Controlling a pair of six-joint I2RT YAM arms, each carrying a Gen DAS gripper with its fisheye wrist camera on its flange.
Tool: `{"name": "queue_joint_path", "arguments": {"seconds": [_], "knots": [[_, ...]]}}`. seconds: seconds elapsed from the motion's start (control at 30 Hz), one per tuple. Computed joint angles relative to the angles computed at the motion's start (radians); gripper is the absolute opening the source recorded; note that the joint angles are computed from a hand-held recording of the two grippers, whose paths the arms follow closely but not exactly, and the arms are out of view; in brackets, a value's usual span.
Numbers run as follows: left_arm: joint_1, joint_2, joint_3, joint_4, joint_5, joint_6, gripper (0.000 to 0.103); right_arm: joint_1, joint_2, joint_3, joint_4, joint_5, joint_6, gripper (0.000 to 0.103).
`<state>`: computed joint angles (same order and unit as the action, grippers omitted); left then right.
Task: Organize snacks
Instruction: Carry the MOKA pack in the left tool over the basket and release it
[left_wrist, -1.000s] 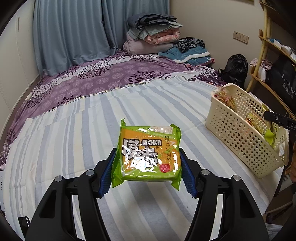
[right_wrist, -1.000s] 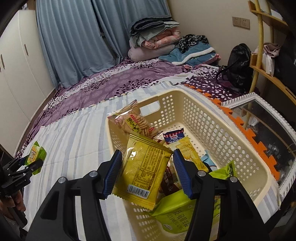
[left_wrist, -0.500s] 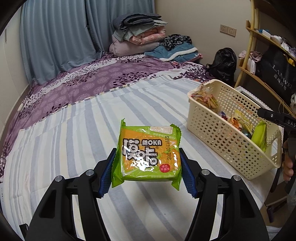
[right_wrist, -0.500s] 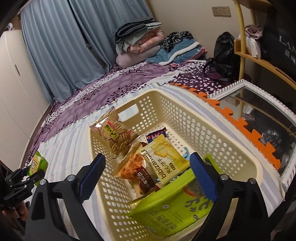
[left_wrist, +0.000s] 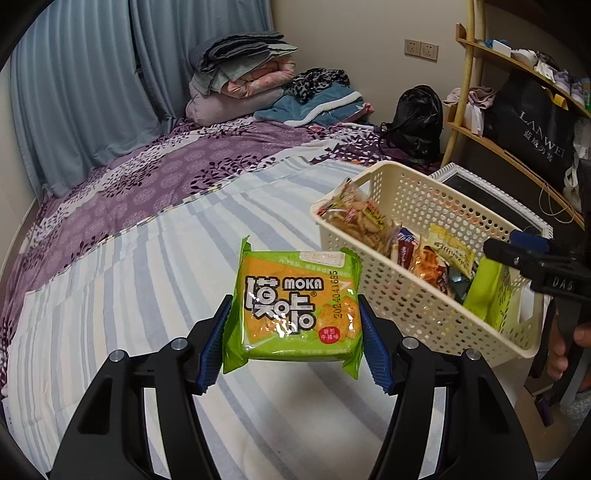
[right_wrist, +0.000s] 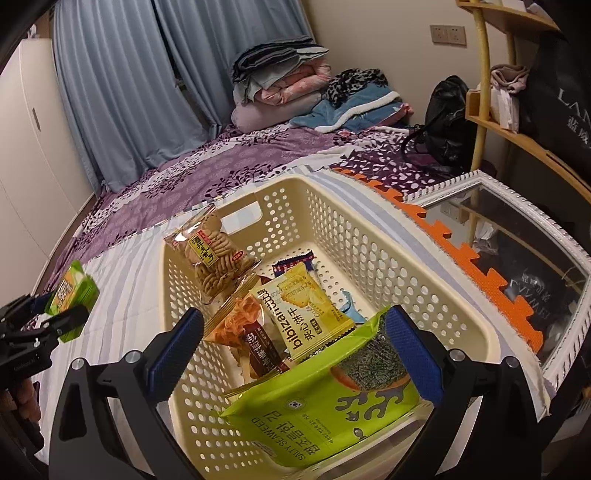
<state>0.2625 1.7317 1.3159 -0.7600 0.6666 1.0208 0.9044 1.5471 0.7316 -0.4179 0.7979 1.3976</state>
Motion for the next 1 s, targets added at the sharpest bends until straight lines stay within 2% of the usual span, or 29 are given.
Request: {"name": "queue_joint_path", "arguments": {"seconds": [0.53,1.0], "knots": [[-0.181,-0.129,-0.092,0.042,-0.016,-0.070,0.065,0.017,-0.076,-0.099,0.011,-0.001,0.050,0.098],[-0.294,-0.157,-0.119,0.091,-0.054,-0.131,0.065,0.028,-0.145,-0.148,-0.014,0.018,0.082,0.098]]}}
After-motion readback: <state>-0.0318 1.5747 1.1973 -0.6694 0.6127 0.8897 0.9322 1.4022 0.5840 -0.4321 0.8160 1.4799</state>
